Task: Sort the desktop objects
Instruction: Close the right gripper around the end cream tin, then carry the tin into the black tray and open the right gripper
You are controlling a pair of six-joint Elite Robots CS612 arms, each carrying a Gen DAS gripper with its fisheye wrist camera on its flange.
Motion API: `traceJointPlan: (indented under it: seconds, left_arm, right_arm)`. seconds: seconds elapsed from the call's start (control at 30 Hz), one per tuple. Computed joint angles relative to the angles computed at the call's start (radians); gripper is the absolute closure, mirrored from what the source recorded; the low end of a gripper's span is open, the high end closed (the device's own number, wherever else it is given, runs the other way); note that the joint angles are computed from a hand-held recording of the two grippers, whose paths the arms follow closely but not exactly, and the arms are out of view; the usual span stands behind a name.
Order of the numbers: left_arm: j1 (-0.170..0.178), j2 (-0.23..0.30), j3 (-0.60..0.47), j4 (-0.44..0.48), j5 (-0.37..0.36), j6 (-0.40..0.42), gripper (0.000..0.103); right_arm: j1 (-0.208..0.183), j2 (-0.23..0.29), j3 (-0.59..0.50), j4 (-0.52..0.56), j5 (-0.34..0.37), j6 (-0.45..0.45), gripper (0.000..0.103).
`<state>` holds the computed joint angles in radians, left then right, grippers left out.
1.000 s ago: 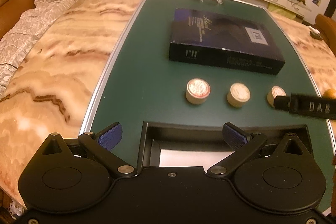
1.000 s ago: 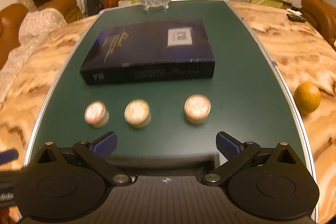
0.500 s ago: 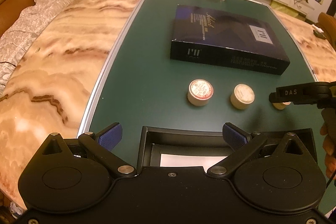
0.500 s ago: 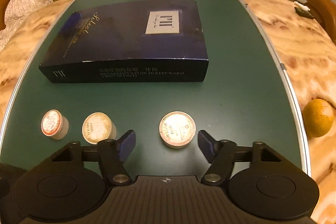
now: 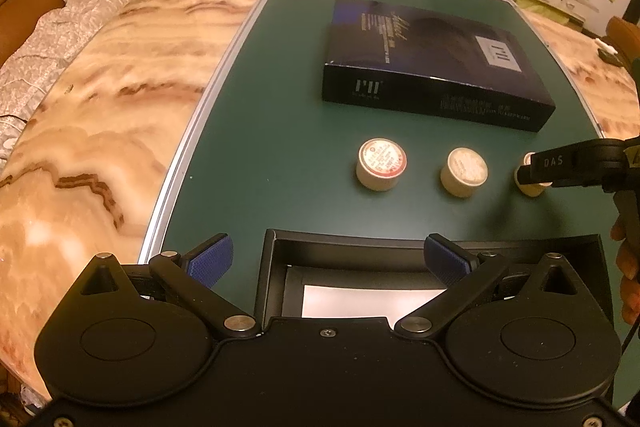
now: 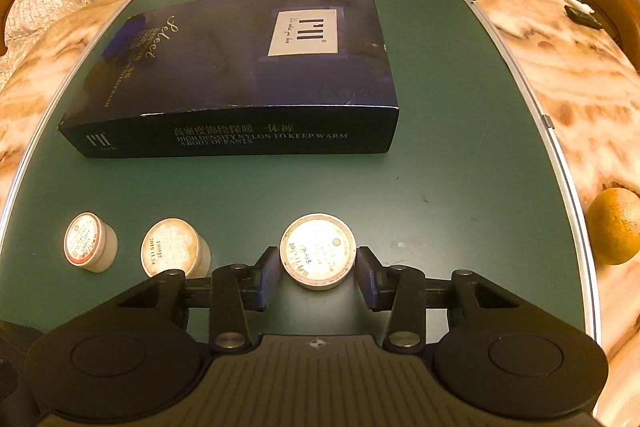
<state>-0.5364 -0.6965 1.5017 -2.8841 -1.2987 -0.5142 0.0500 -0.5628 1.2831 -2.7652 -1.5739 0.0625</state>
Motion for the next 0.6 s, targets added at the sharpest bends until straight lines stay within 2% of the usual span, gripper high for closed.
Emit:
traceJointPlan:
  seconds: [0.33,0.47,0.6]
  left_arm:
    - [0.0,-0.007,0.009,0.0,0.008,-0.004,0.0]
    - [0.0,-0.016,0.02,-0.004,0.017,-0.009,0.0]
    - [0.001,-0.029,0.034,-0.015,0.021,-0.014,0.0]
  right_arm:
    - [0.005,-0.025,0.036,-0.035,0.013,-0.021,0.059]
    - [0.006,-0.063,0.093,-0.086,0.024,-0.041,0.059]
    - [0.001,-0.12,0.179,-0.148,0.064,-0.056,0.059]
